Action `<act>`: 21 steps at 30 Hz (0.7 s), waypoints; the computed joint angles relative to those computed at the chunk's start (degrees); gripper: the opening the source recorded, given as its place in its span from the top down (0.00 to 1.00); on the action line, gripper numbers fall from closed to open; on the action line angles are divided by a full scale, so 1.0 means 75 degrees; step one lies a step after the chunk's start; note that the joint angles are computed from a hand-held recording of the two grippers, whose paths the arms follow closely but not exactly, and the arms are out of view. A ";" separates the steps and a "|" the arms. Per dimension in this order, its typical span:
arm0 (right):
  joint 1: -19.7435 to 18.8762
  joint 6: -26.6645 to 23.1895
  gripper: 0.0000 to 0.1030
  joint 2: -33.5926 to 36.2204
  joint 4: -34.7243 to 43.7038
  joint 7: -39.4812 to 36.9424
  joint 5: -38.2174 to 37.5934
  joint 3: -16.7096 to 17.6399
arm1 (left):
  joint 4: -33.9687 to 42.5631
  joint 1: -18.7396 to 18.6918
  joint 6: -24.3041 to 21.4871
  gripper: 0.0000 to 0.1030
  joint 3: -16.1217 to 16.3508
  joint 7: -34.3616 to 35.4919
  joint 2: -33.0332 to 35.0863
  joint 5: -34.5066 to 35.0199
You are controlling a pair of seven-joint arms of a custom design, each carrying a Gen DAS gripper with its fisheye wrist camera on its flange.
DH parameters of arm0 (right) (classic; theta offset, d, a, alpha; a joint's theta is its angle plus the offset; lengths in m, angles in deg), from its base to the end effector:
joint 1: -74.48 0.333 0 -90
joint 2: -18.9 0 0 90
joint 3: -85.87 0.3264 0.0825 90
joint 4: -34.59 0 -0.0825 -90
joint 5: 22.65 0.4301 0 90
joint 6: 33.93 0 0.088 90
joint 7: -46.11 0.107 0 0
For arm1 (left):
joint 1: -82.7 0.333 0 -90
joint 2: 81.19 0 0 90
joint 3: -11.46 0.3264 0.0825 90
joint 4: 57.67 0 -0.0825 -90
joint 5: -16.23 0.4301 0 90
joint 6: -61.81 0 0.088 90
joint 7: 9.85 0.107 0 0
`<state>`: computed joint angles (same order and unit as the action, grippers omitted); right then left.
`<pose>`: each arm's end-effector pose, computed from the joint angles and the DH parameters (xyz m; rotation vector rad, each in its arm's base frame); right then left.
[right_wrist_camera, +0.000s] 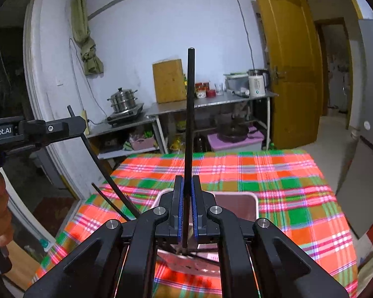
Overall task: Organize utensils
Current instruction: 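Lower both sticks into the basket compartments and open both tools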
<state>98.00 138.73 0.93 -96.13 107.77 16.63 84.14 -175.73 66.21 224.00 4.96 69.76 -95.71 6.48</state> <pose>0.5162 0.1545 0.5853 -1.6556 1.3025 -0.5192 0.5280 -0.2227 0.6672 -1.6450 1.8171 -1.2744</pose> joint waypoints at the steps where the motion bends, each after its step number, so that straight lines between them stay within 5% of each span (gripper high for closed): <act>1: -0.0038 -0.0018 0.94 0.0005 -0.0037 0.0045 -0.0048 0.0032 | -0.0023 -0.0021 -0.0010 0.96 0.0008 0.0031 0.0022 -0.0027; 21: -0.0308 -0.0434 0.87 -0.0277 -0.0183 0.0367 -0.0592 0.0142 | -0.0711 0.0055 0.0210 0.95 -0.0102 -0.0530 -0.0217 0.0282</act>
<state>95.69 135.47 -1.15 -97.50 110.53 12.19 85.20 -181.07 66.62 225.57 4.20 65.78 -97.34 8.60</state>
